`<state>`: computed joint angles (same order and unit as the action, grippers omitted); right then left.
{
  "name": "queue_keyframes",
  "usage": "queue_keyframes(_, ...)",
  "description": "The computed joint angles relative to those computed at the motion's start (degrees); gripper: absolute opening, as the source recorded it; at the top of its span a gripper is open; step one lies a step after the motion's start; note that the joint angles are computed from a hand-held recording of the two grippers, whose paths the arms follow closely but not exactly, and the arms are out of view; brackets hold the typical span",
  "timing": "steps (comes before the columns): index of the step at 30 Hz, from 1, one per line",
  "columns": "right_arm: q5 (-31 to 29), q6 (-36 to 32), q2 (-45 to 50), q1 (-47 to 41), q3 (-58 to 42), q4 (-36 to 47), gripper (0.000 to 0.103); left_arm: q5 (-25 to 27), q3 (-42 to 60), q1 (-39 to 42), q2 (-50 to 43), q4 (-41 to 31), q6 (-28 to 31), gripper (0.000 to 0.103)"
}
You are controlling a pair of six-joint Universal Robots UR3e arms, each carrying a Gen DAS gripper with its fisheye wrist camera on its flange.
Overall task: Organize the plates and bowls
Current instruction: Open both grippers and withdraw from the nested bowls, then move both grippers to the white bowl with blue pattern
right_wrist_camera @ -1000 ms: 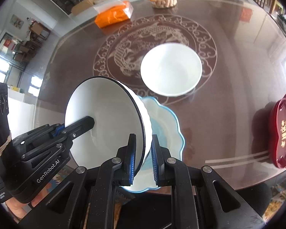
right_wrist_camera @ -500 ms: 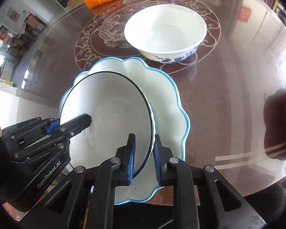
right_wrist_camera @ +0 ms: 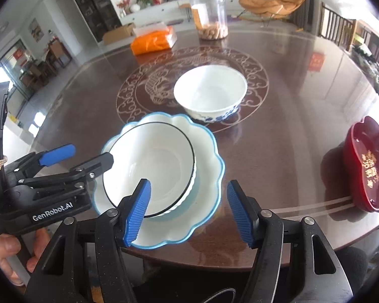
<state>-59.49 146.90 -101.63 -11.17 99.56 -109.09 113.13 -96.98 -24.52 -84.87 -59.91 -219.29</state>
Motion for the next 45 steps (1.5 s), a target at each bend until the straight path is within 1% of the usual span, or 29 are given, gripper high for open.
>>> queue_keyframes(2,1.8,1.3,-6.6,-4.3,6.9,-4.9,0.074,3.5,1.9,-2.8,-0.4,-1.9,-2.2,0.084)
queue_keyframes(4,2.8,2.8,-12.4,-8.0,13.7,-10.1,0.074,5.7,3.1,-4.7,-0.8,-3.2,-3.7,0.084)
queue_keyframes(6,3.9,2.7,-16.3,-11.1,17.7,-11.9,0.074,7.1,4.8,-6.3,-1.6,-4.9,-4.7,0.084)
queue_keyframes(8,4.5,2.7,-16.5,-11.9,19.0,-12.9,0.074,8.4,6.5,-7.5,-2.7,-6.8,-5.3,0.084)
queue_keyframes(11,6.6,1.3,-18.6,-14.7,19.5,-10.0,0.074,10.3,8.4,-8.9,-4.0,-9.5,-6.1,0.084)
queue_keyframes(15,7.6,1.8,-19.1,-15.0,19.8,-11.4,0.074,10.9,8.8,-9.0,-4.4,-10.0,-6.0,0.084)
queue_keyframes(18,8.0,1.0,-20.8,-15.7,20.6,-10.9,0.074,11.5,8.9,-9.1,-4.8,-10.3,-5.6,0.084)
queue_keyframes(20,7.2,1.2,-20.1,-14.6,20.5,-11.5,0.074,9.7,7.5,-7.7,-4.3,-8.8,-3.7,0.084)
queue_keyframes(23,6.3,0.0,-17.2,-12.9,18.8,-9.3,0.074,4.8,5.1,-2.8,-2.5,-6.2,1.7,0.084)
queue_keyframes(26,4.8,-0.2,-11.2,-10.4,14.1,-9.4,0.074,-1.1,4.9,4.6,-1.3,-4.4,10.1,0.084)
queue_keyframes(29,1.0,2.1,-2.9,-6.3,5.7,-14.0,0.074,-8.7,10.8,12.1,-3.6,-6.4,19.3,0.084)
queue_keyframes(30,-0.7,3.0,0.1,-4.7,1.9,-15.1,0.074,-10.2,13.3,13.7,-4.9,-7.3,21.3,0.084)
queue_keyframes(32,-1.9,4.7,3.8,-2.8,-3.6,-17.7,0.074,-11.0,18.4,15.0,-7.6,-8.3,24.5,0.084)
queue_keyframes(33,-2.1,5.7,4.7,-2.3,-4.9,-20.2,0.074,-12.5,19.7,15.8,-8.2,-7.6,26.3,0.084)
queue_keyframes(34,-1.8,7.1,4.5,-2.4,-4.5,-24.2,0.074,-15.5,20.5,17.2,-8.2,-7.1,27.8,0.084)
queue_keyframes(35,-0.8,8.7,3.6,-3.0,-2.7,-29.7,0.074,-19.6,20.4,19.0,-7.3,-6.5,28.7,0.084)
queue_keyframes(36,0.1,10.6,2.1,-4.0,0.4,-36.0,0.074,-24.2,18.7,21.2,-5.3,-4.8,28.9,0.084)
queue_keyframes(37,1.3,12.8,0.3,-5.4,3.9,-42.4,0.074,-28.1,15.2,23.2,-2.3,-1.2,28.3,0.084)
queue_keyframes(38,2.6,14.7,-1.3,-7.0,7.4,-48.0,0.078,-30.5,10.6,24.8,1.2,4.3,26.8,0.084)
queue_keyframes(39,3.8,16.0,-2.1,-8.1,10.0,-52.2,0.084,-31.2,5.3,25.7,4.8,11.3,24.7,0.084)
queue_keyframes(40,4.3,15.0,-2.7,-8.6,11.4,-51.8,0.088,-30.5,0.4,26.2,7.5,18.3,22.7,0.084)
queue_keyframes(41,3.4,12.2,-2.3,-8.1,10.5,-46.7,0.088,-29.0,-3.4,26.3,9.4,24.1,21.0,0.086)
queue_keyframes(42,2.6,10.1,-1.3,-7.6,8.2,-40.0,0.087,-27.7,-6.3,26.3,10.5,28.3,20.1,0.092)
queue_keyframes(43,3.3,9.7,-0.9,-8.2,7.8,-36.2,0.087,-27.0,-8.2,26.7,11.0,30.9,20.3,0.095)
queue_keyframes(45,5.4,11.3,-0.6,-10.4,8.0,-32.3,0.087,-26.9,-10.8,27.3,11.2,32.7,21.5,0.095)
